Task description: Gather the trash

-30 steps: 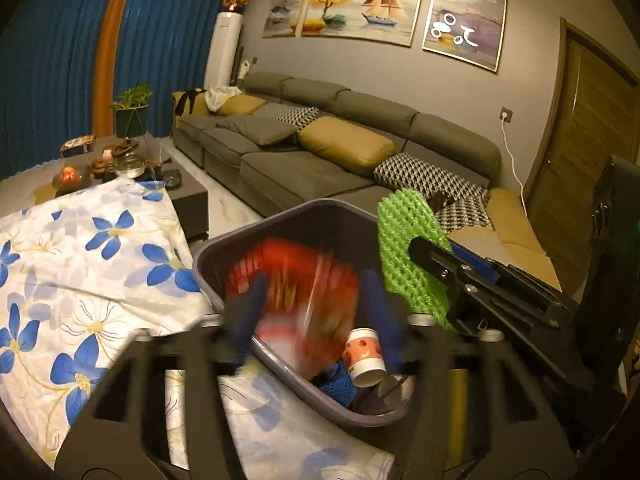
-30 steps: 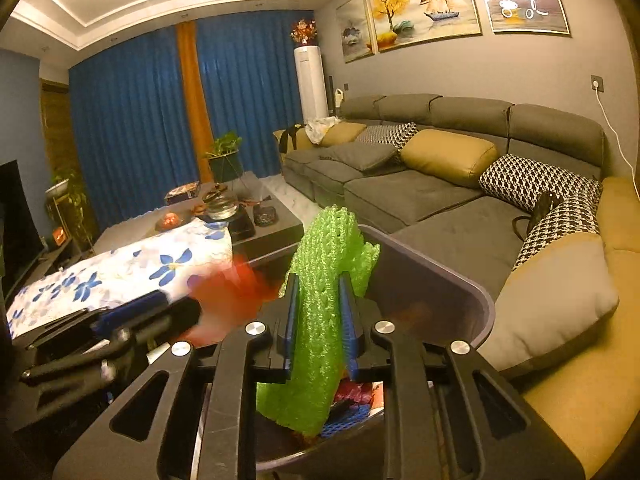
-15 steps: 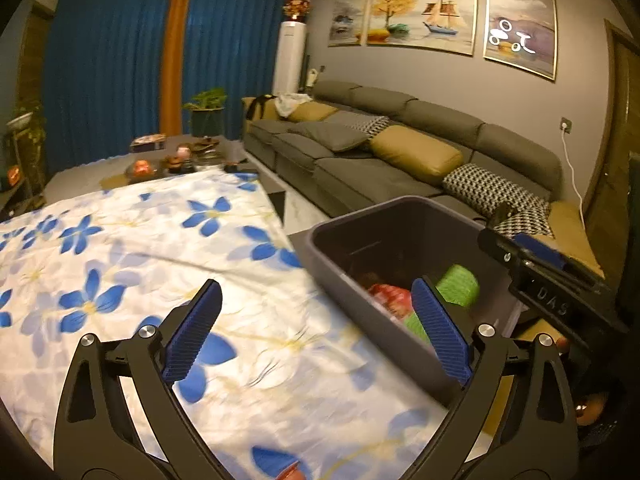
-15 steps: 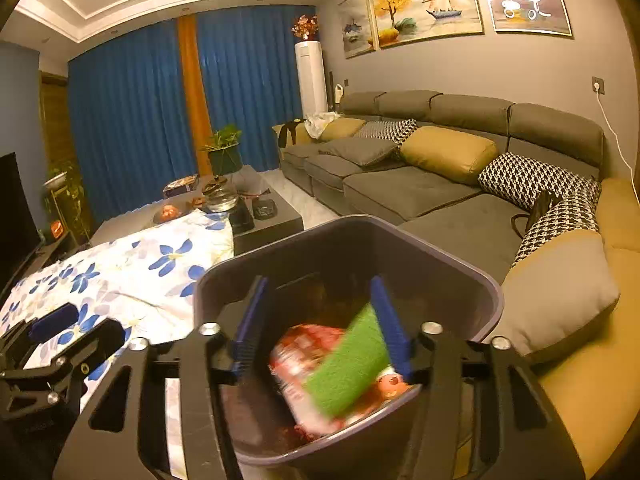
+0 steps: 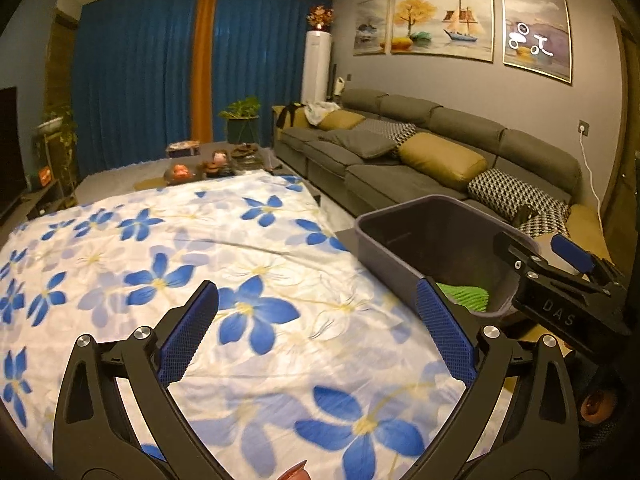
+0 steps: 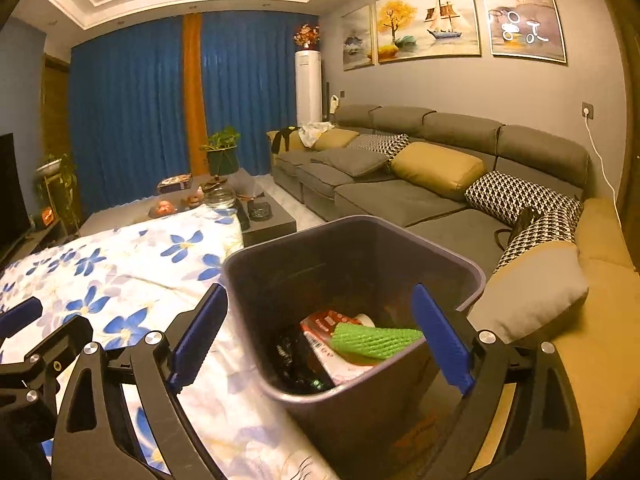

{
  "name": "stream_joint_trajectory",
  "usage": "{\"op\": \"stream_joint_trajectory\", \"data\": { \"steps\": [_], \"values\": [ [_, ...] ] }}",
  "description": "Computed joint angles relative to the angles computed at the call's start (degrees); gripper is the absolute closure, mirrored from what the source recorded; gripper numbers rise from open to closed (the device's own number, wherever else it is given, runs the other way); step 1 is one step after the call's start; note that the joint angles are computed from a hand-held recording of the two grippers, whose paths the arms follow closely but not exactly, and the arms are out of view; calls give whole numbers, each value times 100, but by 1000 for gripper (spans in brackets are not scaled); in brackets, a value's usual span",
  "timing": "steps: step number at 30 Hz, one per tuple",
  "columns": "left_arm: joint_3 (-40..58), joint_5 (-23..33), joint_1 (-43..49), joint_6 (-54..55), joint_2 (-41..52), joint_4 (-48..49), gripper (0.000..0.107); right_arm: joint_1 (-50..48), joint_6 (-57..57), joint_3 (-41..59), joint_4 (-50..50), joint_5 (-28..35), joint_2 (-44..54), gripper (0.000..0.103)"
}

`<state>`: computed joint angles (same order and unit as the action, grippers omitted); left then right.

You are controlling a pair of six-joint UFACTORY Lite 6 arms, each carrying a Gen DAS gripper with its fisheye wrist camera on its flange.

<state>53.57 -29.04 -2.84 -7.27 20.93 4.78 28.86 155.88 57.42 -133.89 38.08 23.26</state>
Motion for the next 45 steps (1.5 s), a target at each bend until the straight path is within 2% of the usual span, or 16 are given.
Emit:
{"op": "stream_joint_trajectory", "data": {
  "steps": [6,17,20,27,32,35,41,45],
  "values": [
    [-1057,-222,191,263,-936,-223,10,458,68,-638,280,315,-575,12],
    [-2947,-326,937,-250,-2845,388,10,1806,-333,-1655,1418,991,-1578,10],
    [-3366,-200,1209,-434,-3397,655,10,2359,-467,-1827,1833,1250,-1703,10],
    [-4249,25,2375,-1705,-4698,2400,10,3474,-762,-1921,2503,1726,-1785,10],
    [-4737,9,3479,-3112,-5648,4288,10,4109,-879,-1911,2811,2022,-1789,10],
    [-4923,-135,4100,-4074,-6112,5512,10,4393,-902,-1918,2982,2147,-1788,9],
    [-5131,-665,5028,-5355,-6778,7149,10,4707,-967,-1904,3175,2265,-1829,9],
    [-5190,-979,5434,-5839,-7094,7714,10,4921,-1044,-1925,3324,2426,-1899,9]
  ]
}}
